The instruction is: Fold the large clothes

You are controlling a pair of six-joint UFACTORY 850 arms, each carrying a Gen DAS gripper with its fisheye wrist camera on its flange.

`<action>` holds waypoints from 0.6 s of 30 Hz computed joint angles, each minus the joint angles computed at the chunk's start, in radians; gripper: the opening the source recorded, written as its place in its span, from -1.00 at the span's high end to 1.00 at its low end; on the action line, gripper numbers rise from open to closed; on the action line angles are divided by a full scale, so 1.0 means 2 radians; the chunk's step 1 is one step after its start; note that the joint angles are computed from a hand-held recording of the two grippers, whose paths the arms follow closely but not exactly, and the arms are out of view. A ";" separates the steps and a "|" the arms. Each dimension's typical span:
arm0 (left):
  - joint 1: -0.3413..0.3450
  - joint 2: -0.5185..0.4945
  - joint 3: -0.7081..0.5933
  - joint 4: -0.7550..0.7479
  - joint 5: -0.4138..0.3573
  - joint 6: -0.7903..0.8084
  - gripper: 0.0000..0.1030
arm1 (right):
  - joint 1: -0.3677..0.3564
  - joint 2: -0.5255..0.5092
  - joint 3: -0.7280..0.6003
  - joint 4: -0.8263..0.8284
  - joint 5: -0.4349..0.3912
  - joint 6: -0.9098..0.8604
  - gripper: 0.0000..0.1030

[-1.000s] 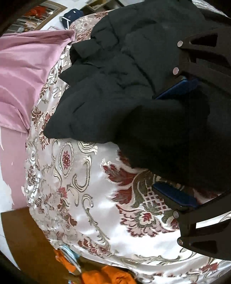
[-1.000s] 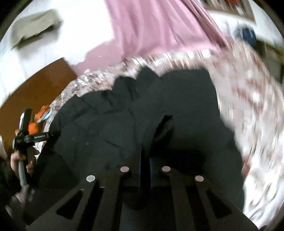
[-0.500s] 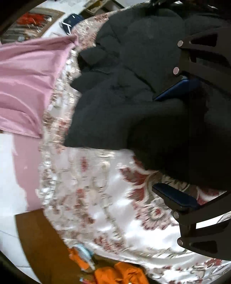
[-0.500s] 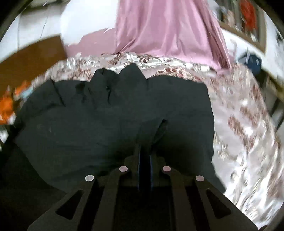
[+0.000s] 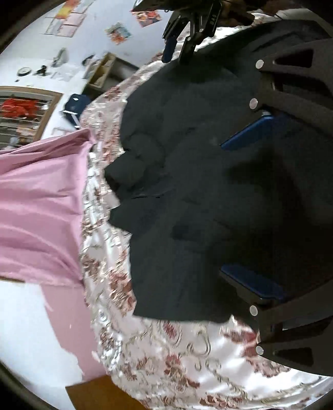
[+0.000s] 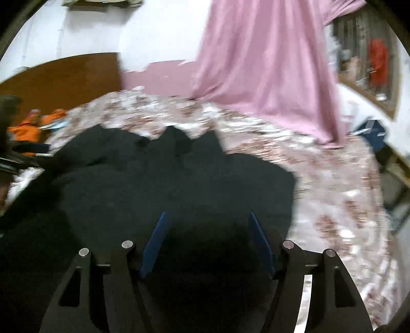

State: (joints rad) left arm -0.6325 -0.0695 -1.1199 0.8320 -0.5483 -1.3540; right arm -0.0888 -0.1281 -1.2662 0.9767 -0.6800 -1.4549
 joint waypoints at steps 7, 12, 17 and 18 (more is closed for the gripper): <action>0.022 -0.046 -0.027 -0.054 -0.070 0.051 -0.63 | 0.026 -0.052 -0.021 -0.087 -0.002 0.058 0.51; -0.001 -0.080 -0.045 -0.015 -0.137 0.063 -0.65 | 0.051 -0.087 -0.051 -0.148 -0.004 0.097 0.51; -0.016 -0.090 -0.042 0.014 -0.157 0.048 -0.65 | 0.047 -0.076 -0.023 -0.121 0.001 0.078 0.50; -0.018 -0.089 -0.040 0.017 -0.156 0.046 -0.65 | 0.044 -0.073 -0.017 -0.113 0.000 0.074 0.50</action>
State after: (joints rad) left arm -0.6690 -0.2479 -1.2001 0.8662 -0.8607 -1.2616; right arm -0.0003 -0.2747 -1.2998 0.7497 -0.6808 -1.3059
